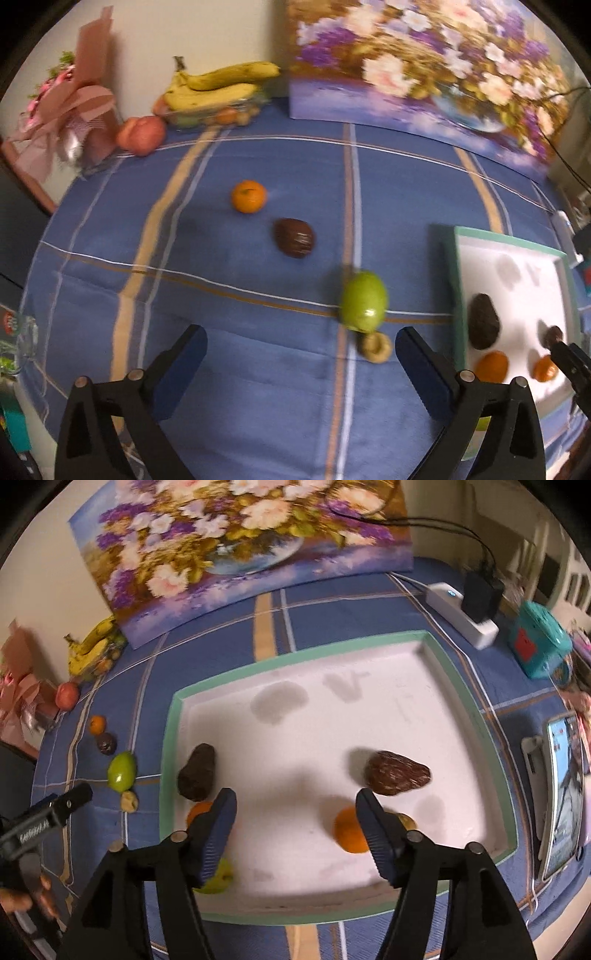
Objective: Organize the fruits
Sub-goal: 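Withdraw both tools from the tray toward the remaining fruits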
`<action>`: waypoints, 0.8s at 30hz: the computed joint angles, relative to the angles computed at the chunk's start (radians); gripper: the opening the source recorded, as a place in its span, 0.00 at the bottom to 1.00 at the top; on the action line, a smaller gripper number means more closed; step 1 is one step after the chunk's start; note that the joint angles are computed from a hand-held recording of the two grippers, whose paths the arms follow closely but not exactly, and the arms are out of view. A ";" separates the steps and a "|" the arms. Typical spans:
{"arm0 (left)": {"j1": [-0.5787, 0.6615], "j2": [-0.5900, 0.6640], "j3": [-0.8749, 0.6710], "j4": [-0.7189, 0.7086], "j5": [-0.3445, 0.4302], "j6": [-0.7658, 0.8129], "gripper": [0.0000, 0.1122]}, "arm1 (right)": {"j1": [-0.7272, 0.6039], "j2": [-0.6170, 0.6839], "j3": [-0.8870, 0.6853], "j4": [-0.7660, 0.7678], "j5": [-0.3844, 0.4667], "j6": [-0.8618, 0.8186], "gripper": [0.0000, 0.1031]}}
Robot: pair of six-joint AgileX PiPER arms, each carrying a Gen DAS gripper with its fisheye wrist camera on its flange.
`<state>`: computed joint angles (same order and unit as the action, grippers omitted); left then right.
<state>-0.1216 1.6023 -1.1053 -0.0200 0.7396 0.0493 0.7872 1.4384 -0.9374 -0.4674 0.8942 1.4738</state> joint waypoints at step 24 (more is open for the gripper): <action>0.180 0.009 -0.066 0.049 -0.062 0.028 0.92 | 0.131 0.223 -0.257 -0.245 -0.037 0.087 0.92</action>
